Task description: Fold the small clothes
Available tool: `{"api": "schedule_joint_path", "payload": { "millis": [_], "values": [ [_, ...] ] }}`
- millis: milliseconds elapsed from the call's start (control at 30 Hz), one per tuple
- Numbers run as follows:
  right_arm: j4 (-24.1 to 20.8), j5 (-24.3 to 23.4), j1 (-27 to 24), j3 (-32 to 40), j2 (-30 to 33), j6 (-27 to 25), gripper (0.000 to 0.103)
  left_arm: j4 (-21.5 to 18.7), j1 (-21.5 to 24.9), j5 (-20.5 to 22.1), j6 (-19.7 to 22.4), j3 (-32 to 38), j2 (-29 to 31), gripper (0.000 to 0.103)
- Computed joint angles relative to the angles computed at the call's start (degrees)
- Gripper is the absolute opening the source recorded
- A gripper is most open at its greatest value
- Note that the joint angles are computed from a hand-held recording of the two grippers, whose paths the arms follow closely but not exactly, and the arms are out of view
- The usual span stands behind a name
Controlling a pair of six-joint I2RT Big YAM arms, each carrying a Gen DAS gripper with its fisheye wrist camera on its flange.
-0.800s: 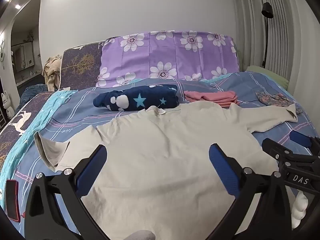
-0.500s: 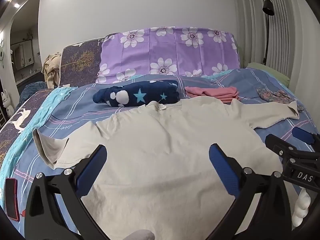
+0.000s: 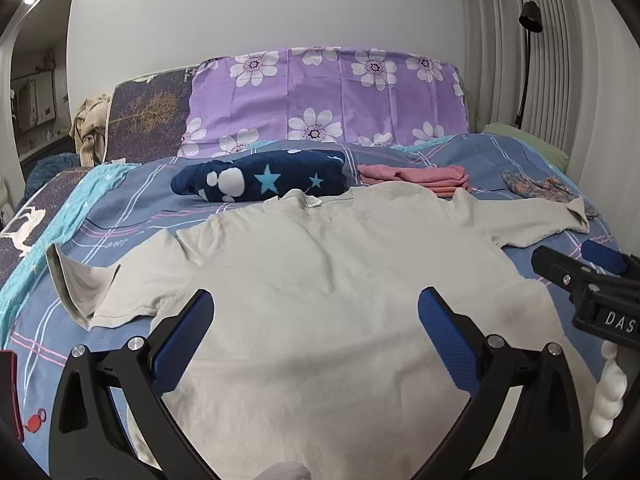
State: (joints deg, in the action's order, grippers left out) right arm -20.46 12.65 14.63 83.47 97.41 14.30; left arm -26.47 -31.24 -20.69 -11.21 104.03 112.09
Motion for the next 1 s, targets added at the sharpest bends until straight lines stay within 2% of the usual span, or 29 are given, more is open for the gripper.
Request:
{"api": "schedule_joint_path", "payload": {
  "millis": [133, 300, 433, 667, 1000],
  "values": [
    [-0.09, 0.29, 0.08, 0.16, 0.15, -0.16, 0.101, 0.98, -0.26, -0.52, 2.37, -0.35, 0.19, 0.102],
    [-0.14, 0.34, 0.11, 0.17, 0.15, -0.07, 0.101, 1.79, -0.36, 0.93, 4.41, -1.04, -0.11, 0.102],
    [0.01, 0.61, -0.07, 0.25, 0.19, 0.66, 0.101, 0.89, -0.70, 1.65, 6.23, -0.56, 0.09, 0.102],
    [0.41, 0.73, -0.40, -0.13, -0.43, 0.78, 0.101, -1.54, -0.35, 4.73, 5.48, 0.40, 0.33, 0.102],
    [-0.21, 0.18, -0.65, -1.04, -1.95, 0.55, 0.101, -2.73, -1.50, 0.88, 4.07, -0.06, -1.53, 0.102]
  ]
}}
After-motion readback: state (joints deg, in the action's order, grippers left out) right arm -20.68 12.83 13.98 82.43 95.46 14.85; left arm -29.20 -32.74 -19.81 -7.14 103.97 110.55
